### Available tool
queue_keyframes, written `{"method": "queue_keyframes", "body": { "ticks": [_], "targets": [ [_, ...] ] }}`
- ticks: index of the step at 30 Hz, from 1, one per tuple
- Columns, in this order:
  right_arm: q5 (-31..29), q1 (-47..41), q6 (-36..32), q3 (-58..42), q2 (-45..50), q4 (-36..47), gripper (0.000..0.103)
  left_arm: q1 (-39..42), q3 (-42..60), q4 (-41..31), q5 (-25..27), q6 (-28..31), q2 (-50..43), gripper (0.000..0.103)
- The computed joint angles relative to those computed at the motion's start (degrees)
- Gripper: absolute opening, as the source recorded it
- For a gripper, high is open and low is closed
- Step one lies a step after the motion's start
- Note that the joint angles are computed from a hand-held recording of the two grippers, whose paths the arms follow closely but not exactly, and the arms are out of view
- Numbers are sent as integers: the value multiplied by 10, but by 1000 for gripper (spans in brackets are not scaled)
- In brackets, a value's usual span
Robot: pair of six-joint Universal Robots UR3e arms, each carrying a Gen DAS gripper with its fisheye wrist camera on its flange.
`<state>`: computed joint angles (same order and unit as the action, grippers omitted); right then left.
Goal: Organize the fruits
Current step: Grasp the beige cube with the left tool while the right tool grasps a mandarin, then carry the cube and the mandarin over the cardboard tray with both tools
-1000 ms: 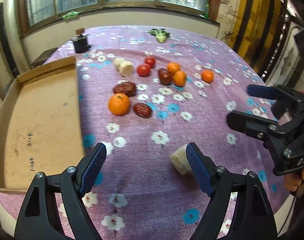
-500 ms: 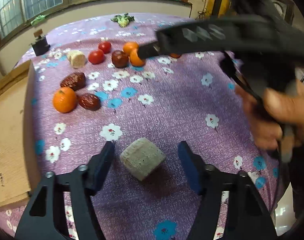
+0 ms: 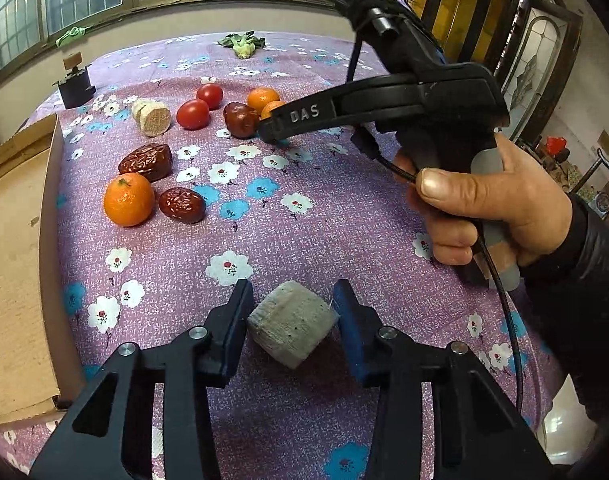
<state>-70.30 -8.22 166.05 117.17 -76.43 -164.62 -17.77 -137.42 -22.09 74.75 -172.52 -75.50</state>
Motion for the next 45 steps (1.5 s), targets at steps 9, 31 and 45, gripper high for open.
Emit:
{"method": "queue_keyframes", "body": {
  "ticks": [9,31,45],
  "targets": [
    [44,-37,-5,95,-116,12,30,42,-30,-36,-19,10,69,39],
    [91,39,12,165,-309,123,29,328,-41,-426,-143,175,444,39],
    [53,166,69,86,-217,74,29,598,21,-783,-246,412,597,39]
  ]
}}
